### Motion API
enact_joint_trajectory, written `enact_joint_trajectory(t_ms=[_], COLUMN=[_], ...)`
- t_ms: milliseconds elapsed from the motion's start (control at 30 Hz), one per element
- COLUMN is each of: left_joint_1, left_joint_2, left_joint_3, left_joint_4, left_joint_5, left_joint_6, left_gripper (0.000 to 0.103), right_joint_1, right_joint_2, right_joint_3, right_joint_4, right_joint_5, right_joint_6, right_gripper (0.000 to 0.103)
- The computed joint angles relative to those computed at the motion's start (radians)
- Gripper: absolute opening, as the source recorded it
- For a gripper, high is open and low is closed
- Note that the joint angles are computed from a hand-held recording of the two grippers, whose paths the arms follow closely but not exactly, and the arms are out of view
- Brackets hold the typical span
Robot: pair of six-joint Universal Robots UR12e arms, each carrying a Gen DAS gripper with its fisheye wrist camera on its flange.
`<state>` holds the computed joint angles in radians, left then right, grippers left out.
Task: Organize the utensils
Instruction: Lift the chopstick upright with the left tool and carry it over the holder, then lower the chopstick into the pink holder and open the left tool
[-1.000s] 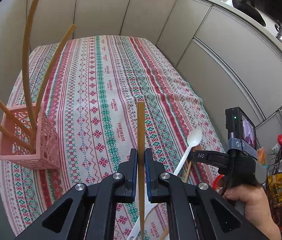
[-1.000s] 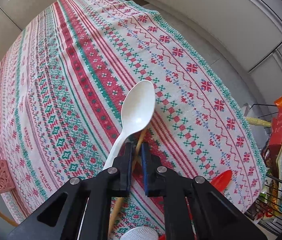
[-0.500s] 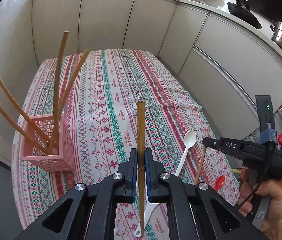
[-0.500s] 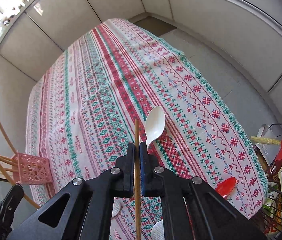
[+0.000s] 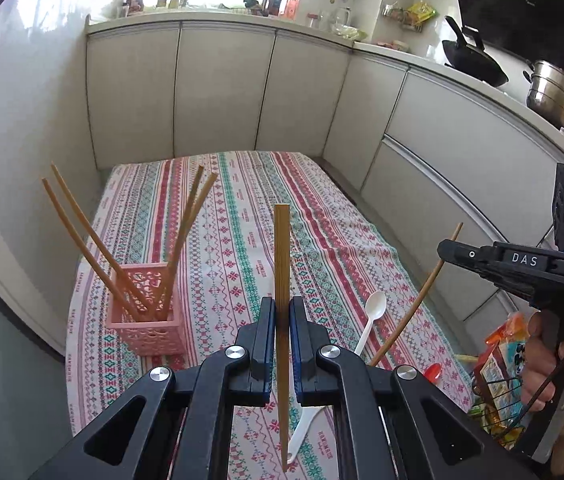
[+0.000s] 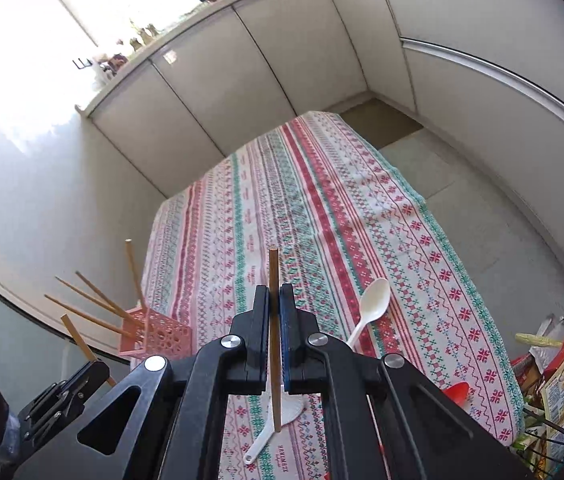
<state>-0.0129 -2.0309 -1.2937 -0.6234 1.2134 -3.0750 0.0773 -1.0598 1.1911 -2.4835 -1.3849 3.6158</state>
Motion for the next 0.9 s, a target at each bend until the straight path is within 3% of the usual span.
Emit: enact_joint_trajectory(t_ms=[433, 567, 700, 900], left_joint_1=[0.043, 0.047, 0.036, 0.034], left_joint_2=[0.032, 0.025, -0.001, -0.062], left_joint_3=[-0.063, -0.072, -0.067, -0.037], left_joint_4=[0.281, 0.422, 0.558, 0.668], left_joint_5=[0.042, 0.128, 0.274, 0.358], left_joint_6=[-0.165, -0.23, -0.255, -0.269], left_gripper=[0.007, 0.007, 0.007, 0.007], right_joint_1=[0.022, 0.027, 0.032, 0.038], right_joint_2=[0.0, 0.011, 0.029, 0.052], right_joint_3=[-0.015, -0.029, -0.047, -0.071], right_joint_4=[-0.144, -0.177, -0.186, -0.171], right_joint_5=[0.078, 0.092, 0.1, 0.105], right_joint_6=[-0.073, -0.07, -0.071, -0.084], right_gripper=[0.005, 0.005, 0.005, 0.005])
